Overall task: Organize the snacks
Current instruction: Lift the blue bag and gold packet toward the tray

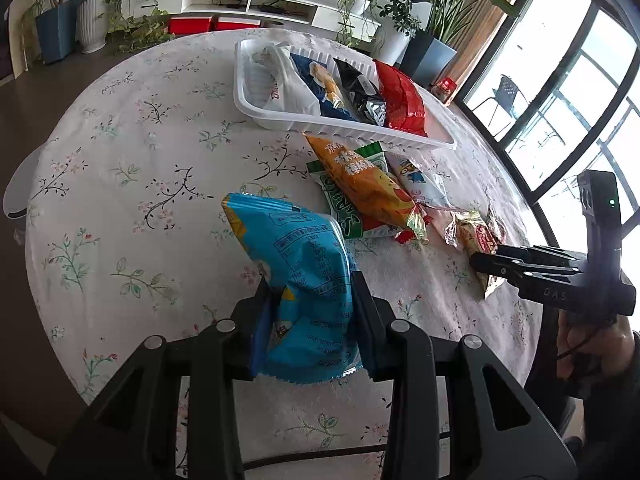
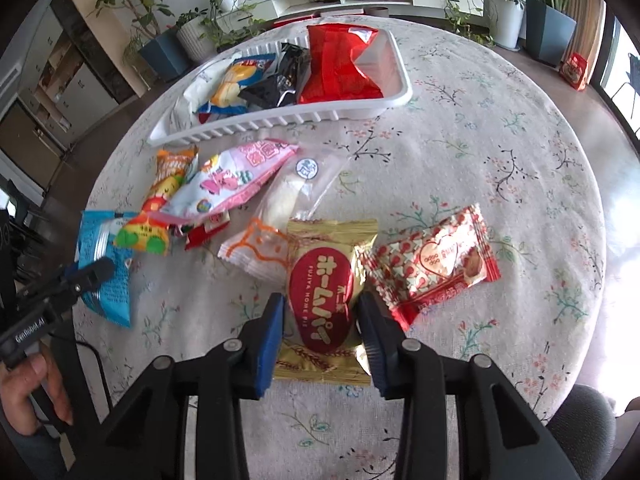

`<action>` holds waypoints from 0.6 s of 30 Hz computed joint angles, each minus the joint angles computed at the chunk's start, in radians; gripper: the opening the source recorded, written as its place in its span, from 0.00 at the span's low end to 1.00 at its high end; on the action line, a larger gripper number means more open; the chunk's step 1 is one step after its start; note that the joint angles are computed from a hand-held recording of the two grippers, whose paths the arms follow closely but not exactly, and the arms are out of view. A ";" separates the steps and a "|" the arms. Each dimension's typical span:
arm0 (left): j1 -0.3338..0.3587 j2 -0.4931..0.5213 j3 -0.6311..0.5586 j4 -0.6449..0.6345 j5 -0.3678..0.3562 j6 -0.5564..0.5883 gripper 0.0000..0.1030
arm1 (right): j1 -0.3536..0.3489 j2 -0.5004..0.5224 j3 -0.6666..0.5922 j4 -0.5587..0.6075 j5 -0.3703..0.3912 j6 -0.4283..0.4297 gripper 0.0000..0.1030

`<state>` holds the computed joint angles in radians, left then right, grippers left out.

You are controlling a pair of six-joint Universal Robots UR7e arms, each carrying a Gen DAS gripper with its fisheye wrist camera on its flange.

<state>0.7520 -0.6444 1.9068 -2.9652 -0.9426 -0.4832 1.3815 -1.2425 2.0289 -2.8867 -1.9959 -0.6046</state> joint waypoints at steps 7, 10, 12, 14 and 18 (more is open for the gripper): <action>-0.001 -0.001 0.004 0.002 0.002 0.003 0.32 | 0.018 0.026 0.039 -0.114 -0.046 -0.114 0.33; -0.002 -0.001 0.008 -0.008 -0.004 0.008 0.32 | 0.010 0.008 0.049 -0.103 -0.027 -0.112 0.33; -0.003 -0.005 0.013 -0.014 -0.010 0.010 0.32 | 0.001 -0.018 0.057 -0.072 -0.004 -0.099 0.33; -0.003 -0.012 0.022 -0.024 -0.019 0.007 0.32 | -0.006 -0.047 0.068 -0.047 0.026 -0.084 0.33; -0.003 -0.029 0.041 -0.062 -0.033 0.007 0.32 | -0.020 -0.112 0.075 0.022 0.130 -0.041 0.33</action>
<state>0.7489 -0.6729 1.9480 -3.0276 -0.9758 -0.4766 1.3613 -1.3543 2.1040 -2.8649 -1.8659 -0.6458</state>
